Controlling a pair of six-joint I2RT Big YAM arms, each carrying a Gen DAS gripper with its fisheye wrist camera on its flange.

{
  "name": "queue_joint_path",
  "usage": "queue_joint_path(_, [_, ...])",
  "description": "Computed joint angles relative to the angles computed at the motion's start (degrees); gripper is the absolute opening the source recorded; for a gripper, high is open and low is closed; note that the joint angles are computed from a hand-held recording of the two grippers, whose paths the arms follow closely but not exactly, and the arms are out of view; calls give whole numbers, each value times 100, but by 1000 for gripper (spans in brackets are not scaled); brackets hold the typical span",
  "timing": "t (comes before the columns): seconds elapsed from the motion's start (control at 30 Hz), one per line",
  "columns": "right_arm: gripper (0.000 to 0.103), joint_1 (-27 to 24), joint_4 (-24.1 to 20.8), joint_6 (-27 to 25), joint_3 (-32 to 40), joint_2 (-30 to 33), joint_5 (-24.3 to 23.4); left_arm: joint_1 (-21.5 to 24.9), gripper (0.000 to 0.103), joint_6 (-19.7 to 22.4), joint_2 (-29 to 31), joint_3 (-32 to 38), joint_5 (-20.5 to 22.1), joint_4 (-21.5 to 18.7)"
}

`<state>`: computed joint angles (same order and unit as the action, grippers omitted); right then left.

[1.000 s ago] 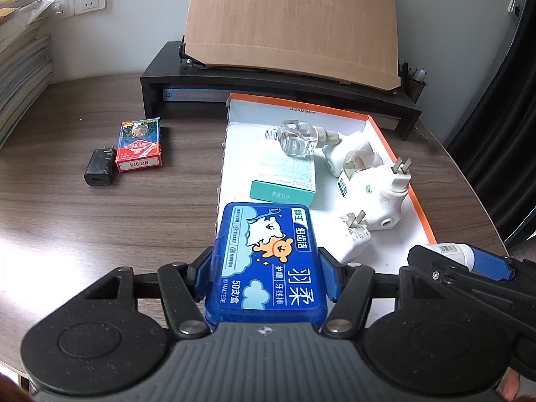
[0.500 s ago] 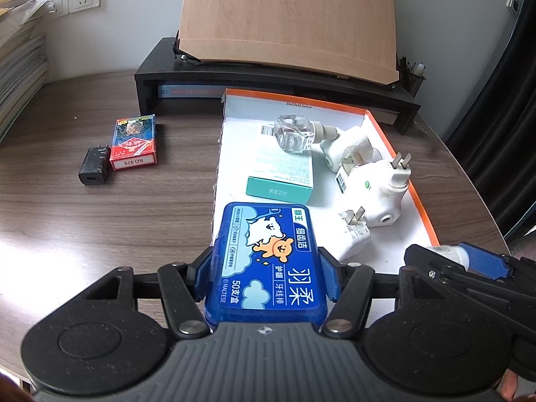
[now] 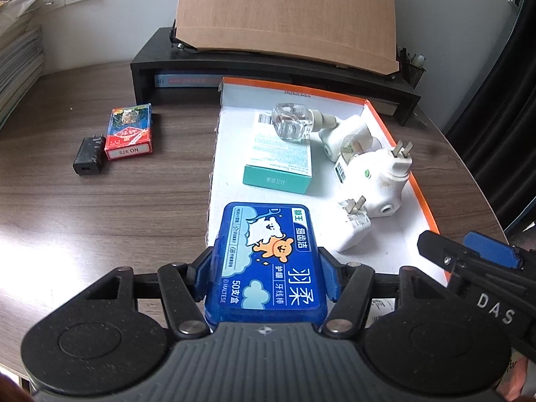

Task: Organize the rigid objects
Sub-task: 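Open the right gripper to release the pill bottle while left lowers and releases the blue box, then move the left gripper to the black charger while right approaches the red card box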

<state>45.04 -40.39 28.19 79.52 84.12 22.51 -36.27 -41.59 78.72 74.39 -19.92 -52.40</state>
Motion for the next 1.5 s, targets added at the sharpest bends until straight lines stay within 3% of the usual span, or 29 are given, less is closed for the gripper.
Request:
queue_joint_path(0.17, [68, 24, 41, 27, -67, -78, 49, -5, 63, 72, 46, -7, 135, 56])
queue_joint_path(0.3, [69, 62, 102, -7, -116, -145, 95, 14, 75, -12, -26, -114, 272, 244])
queue_joint_path(0.77, [70, 272, 309, -335, 70, -29, -121, 184, 76, -465, -409, -333, -274, 10])
queue_joint_path(1.03, [70, 420, 389, -577, 294, 168, -320, 658, 76, -722, -683, -607, -622, -234])
queue_joint_path(1.2, [71, 484, 363, -618, 413, 282, -341, 1244, 76, -442, -659, -746, -831, -218])
queue_joint_path(1.5, [71, 543, 219, -553, 624, 510, -334, 2083, 74, 549, -255, -687, -483, 466])
